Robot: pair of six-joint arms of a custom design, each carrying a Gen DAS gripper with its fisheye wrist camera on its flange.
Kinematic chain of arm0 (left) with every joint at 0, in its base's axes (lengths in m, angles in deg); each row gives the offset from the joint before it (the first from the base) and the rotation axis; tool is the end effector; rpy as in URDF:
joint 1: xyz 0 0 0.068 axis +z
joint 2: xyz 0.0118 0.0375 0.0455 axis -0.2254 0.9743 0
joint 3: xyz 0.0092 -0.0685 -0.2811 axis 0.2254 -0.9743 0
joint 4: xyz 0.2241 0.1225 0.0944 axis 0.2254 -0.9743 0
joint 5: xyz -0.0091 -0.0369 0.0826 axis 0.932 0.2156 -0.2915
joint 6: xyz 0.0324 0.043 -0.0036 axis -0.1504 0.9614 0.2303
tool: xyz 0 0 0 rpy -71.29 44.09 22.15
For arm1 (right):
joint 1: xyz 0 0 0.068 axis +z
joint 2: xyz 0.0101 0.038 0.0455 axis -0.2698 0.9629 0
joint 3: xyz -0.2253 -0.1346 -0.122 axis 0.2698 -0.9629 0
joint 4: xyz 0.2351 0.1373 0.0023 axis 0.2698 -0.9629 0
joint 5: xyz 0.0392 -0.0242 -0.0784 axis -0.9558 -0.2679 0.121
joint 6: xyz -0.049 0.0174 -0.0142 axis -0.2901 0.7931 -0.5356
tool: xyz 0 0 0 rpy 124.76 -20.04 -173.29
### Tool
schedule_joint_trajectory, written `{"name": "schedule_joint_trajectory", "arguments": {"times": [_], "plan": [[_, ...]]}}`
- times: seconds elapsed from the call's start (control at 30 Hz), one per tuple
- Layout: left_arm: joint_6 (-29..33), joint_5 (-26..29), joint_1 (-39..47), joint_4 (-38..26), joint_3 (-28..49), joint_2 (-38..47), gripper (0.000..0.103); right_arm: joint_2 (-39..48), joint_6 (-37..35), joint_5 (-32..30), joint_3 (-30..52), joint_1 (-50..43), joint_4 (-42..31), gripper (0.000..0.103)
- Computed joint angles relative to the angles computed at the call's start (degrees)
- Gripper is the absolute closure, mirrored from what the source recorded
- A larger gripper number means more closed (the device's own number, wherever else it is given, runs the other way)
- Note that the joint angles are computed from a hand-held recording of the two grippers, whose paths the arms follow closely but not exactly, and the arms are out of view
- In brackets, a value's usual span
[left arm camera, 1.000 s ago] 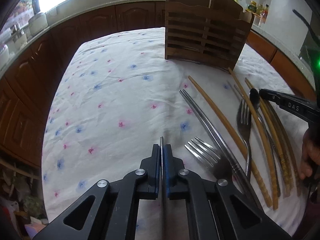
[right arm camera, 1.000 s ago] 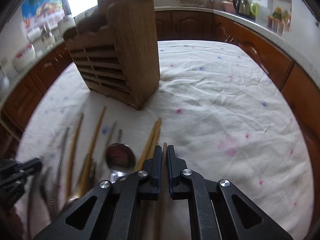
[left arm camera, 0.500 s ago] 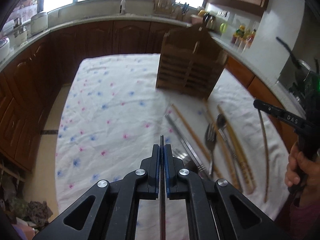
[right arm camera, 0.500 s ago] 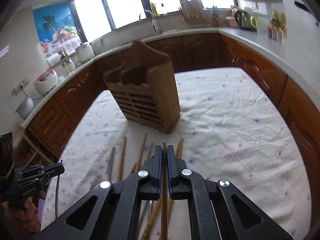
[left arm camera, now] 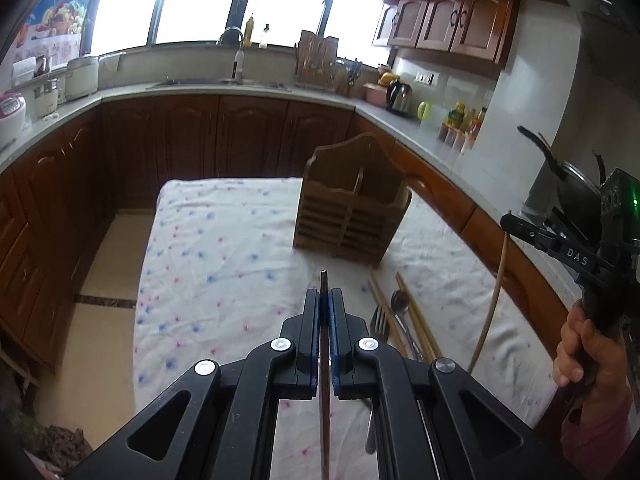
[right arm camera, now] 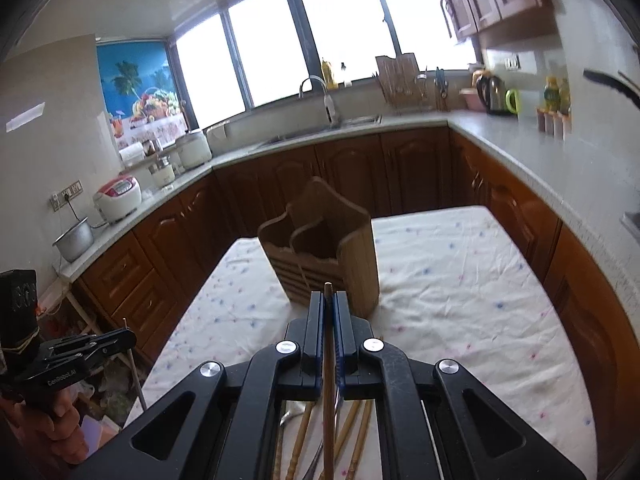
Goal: Organize utensils
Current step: 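Lift both chopsticks and carry them toward the wooden utensil holder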
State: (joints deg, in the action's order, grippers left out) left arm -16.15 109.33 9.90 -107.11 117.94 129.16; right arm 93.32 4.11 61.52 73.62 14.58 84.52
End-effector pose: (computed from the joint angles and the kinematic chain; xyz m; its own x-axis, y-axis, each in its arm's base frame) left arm 0.1354 0.0360 0.2670 -0.6337 -0.0783 -0.7696 0.1659 0.9580 -0.2340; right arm 0.2212 0.1258 0.2285 -0.5844 0.0506 -0.8099 -0.2666 0.9307 0.2506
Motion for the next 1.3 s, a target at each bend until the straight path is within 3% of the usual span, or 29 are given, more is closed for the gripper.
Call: {"name": "schedule_joint_trajectory", "arguments": {"times": [0.37, 0.63, 0.93, 1.3], "plan": [[-2.37, 2.99, 2.87, 3.19, 1.12, -1.12, 0.101, -2.41, -0.83, 1.18, 1.51, -0.20, 2.02, 0.099], [-7.45, 2.84, 2.57, 10.30, 0.51, -0.66, 0.101, -1.84, 0.09, 0.41, 1.82, -1.31, 6.21, 0.099], [-16.49, -3.16, -4.70, 26.20, 0.73, 4.83, 0.101, 2.23, 0.43, 1.78, 6.23, -2.66, 12.46, 0.099], [-23.14, -18.21, -17.49, 54.51, 1.03, 22.39, 0.101, 12.74, -0.28, 3.98, 16.71, -6.40, 22.35, 0.099]]}}
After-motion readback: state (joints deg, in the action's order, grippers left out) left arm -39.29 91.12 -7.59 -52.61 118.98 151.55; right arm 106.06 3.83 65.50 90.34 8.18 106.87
